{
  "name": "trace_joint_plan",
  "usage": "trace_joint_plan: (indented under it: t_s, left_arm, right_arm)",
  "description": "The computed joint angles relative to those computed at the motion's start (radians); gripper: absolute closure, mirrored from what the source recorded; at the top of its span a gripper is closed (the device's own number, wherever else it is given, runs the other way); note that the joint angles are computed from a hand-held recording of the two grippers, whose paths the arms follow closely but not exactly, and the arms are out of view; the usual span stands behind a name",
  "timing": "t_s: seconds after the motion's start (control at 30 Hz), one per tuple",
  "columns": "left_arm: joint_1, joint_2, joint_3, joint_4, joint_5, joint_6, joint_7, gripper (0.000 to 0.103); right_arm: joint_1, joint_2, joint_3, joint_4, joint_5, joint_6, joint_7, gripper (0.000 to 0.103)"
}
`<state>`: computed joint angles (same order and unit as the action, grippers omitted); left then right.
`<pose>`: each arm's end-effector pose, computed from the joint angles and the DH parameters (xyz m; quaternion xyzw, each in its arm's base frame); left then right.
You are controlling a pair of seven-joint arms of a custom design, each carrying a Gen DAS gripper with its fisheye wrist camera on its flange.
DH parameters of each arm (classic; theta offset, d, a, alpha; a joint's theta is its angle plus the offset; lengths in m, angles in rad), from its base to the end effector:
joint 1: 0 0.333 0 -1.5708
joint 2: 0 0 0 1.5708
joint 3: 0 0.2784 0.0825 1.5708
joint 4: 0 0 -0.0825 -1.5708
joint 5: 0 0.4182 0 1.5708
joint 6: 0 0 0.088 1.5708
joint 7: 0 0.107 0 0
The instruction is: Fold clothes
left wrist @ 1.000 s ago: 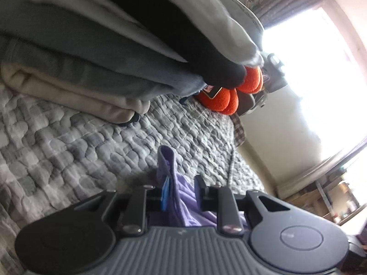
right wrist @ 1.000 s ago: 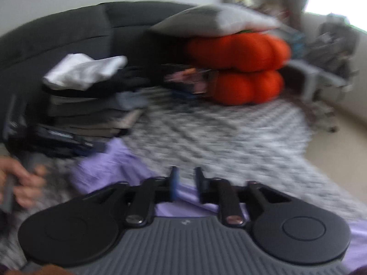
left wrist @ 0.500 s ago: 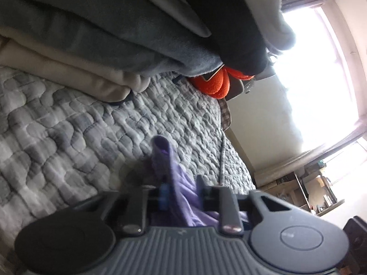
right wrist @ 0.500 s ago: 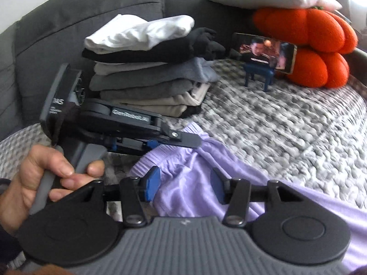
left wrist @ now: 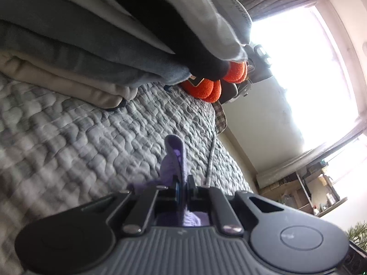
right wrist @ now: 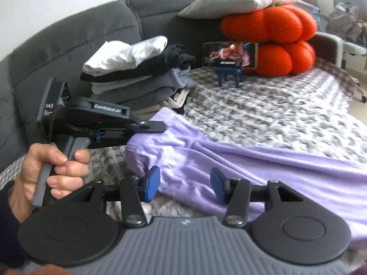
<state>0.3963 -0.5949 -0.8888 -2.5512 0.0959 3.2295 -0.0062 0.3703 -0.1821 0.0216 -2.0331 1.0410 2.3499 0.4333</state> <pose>0.4289 -0.2637 0.4698 -0.7835 0.3157 -0.5241 0.1083 0.5365 0.2357 0.5402 -0.8361 0.2684 -0.0253 0.4777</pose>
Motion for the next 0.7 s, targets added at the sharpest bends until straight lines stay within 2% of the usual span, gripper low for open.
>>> trace_joint_plan:
  t_s: [0.13,0.27,0.43,0.6,0.7]
  left_arm:
    - [-0.054,-0.027,0.019,-0.016,-0.004,-0.047,-0.027,0.098]
    - [-0.092,-0.073,0.028,-0.058,0.001,-0.058,-0.091,0.098]
    - [-0.066,-0.117,-0.016,-0.099,-0.019,0.003,-0.177,0.098]
    - [-0.059,-0.130,-0.046,-0.128,-0.064,0.049,-0.203,0.098]
    - [-0.071,-0.174,-0.045,-0.147,-0.088,0.046,-0.203,0.098]
  right_arm:
    - [-0.018,-0.054,-0.022,-0.052,0.005,0.015,0.015,0.050]
    - [-0.028,-0.086,-0.047,-0.096,0.025,0.060,0.026,0.050]
    - [-0.056,-0.103,-0.086,-0.135,0.061,0.081,0.053,0.050]
    - [-0.090,-0.110,-0.107,-0.160,0.031,0.063,0.063,0.050]
    - [-0.098,-0.123,-0.118,-0.176,0.045,0.076,0.046,0.050]
